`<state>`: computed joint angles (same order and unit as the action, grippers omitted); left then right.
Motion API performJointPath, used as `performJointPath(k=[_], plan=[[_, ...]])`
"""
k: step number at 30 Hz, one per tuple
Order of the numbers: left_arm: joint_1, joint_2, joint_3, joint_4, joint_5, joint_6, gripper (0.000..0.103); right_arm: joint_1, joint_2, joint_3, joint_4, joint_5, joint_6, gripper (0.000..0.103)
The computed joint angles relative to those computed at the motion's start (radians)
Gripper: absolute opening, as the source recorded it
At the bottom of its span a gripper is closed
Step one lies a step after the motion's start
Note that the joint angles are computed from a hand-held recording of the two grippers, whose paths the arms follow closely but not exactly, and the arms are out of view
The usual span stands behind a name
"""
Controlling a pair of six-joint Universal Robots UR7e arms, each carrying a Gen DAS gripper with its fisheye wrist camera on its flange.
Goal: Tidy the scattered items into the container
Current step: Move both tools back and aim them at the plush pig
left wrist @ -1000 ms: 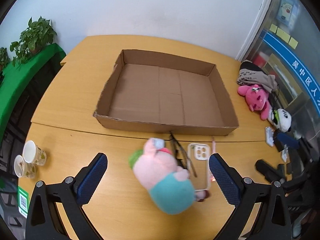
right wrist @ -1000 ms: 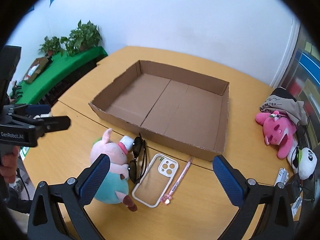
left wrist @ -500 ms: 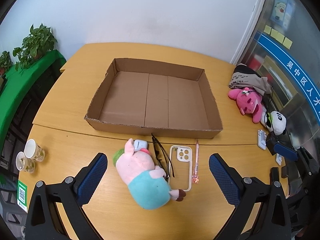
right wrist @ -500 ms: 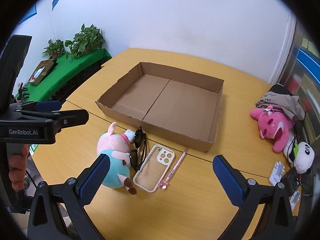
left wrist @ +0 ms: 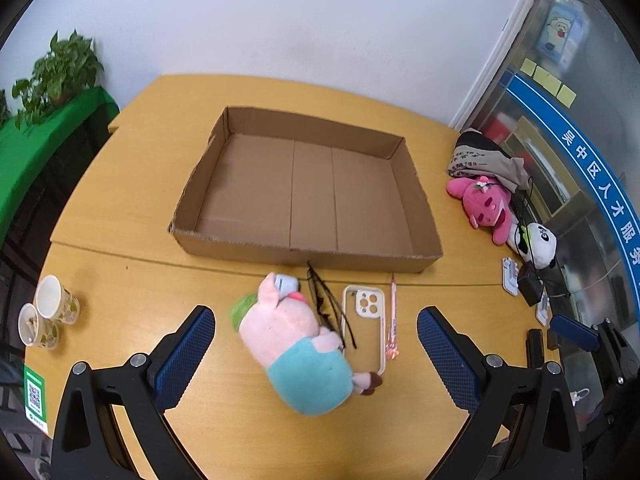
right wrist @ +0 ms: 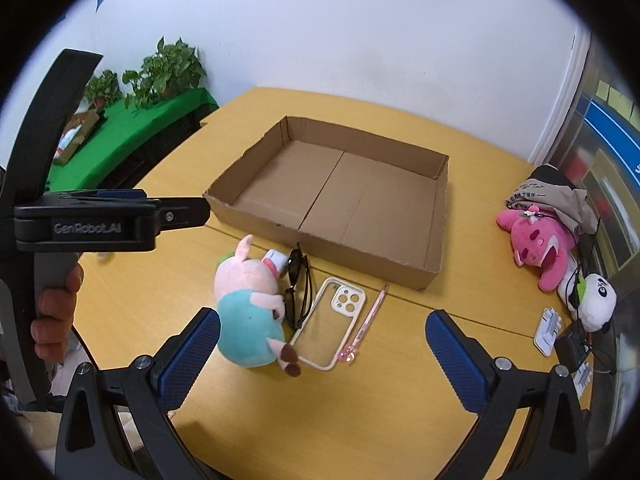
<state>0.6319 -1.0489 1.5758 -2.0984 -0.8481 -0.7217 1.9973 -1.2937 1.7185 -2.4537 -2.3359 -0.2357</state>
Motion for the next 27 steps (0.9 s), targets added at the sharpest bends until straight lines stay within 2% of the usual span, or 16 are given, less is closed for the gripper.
performJointPath(k=[6,10,19,27], plan=[[0.02,-0.037,0.047,-0.04,-0.04,0.038,0.101,0.04,0.033,-0.001,0.051,-0.052,0.092,0.102],[0.031,-0.051,0.059,-0.057,-0.057,0.042,0.101,0.054,0.052,-0.011,0.074,-0.068,0.116,0.102],[0.056,-0.045,0.047,-0.07,-0.094,0.064,0.101,0.056,0.104,-0.058,0.088,-0.051,0.112,0.102],[0.1,-0.009,0.011,-0.053,-0.137,0.059,0.101,0.027,0.137,-0.093,0.119,-0.017,0.111,0.102]])
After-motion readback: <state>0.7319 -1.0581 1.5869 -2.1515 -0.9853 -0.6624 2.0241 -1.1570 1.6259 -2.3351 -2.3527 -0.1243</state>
